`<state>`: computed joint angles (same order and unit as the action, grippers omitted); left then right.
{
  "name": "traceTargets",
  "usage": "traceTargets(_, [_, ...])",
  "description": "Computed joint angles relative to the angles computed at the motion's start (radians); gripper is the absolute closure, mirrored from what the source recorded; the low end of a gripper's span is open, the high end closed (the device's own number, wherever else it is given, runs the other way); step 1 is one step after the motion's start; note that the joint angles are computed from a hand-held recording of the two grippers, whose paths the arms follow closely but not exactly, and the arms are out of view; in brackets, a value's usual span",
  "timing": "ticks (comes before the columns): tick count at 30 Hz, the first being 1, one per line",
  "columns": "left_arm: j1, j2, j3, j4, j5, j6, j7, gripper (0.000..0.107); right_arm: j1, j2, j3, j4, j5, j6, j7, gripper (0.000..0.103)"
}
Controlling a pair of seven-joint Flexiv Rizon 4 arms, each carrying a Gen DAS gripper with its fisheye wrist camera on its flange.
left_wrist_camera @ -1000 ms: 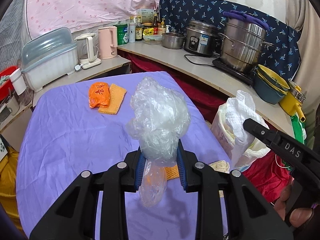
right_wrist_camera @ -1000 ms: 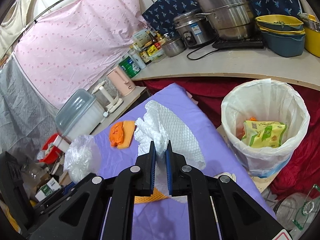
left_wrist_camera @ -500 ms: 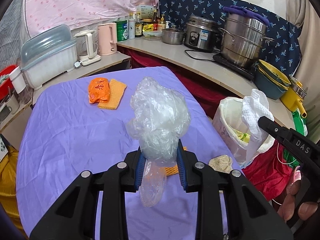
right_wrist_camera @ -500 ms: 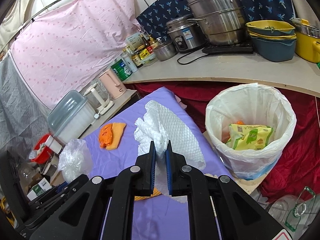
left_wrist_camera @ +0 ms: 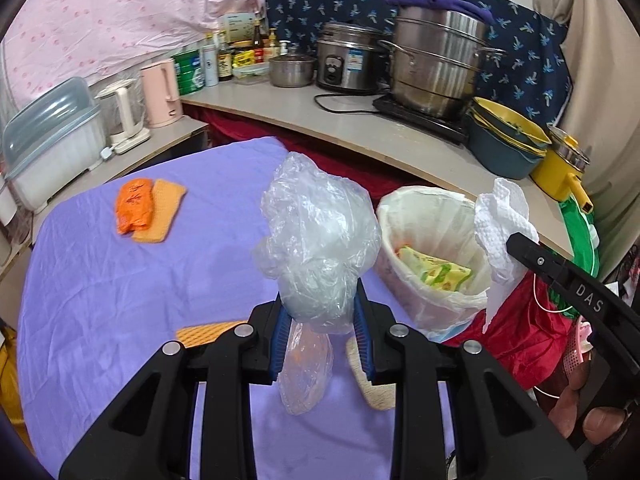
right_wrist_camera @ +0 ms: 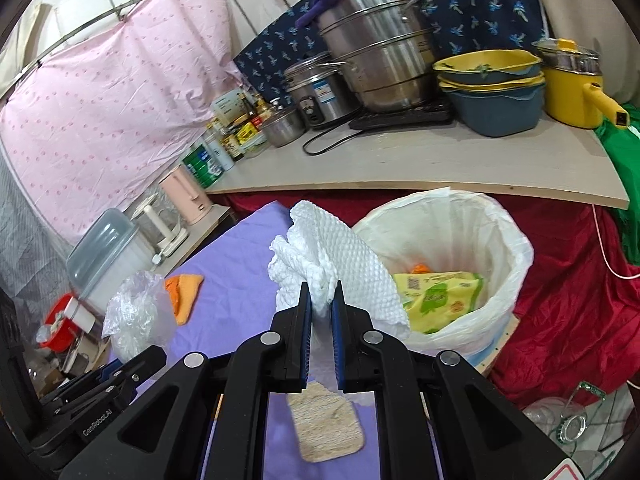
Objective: Collect trash
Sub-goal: 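Carry the paper towel and clear plastic bag over the trash bin with both tools, then open the right gripper to drop the paper towel into the bin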
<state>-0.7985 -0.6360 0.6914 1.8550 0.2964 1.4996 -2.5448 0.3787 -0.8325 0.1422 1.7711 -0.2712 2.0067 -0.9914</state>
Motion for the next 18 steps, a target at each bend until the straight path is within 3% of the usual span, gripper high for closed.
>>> traceTargets(10, [0.116, -0.039, -0.154, -0.148, 0.02, -0.055, 0.07, 0.079, -0.068, -0.057, -0.002, -0.092, -0.01, -0.05, 0.034, 0.094])
traceTargets(18, [0.184, -0.08, -0.235, -0.24, 0.03, -0.095, 0.101, 0.079, -0.115, -0.139, 0.025, -0.226, -0.049, -0.131, 0.057, 0.093])
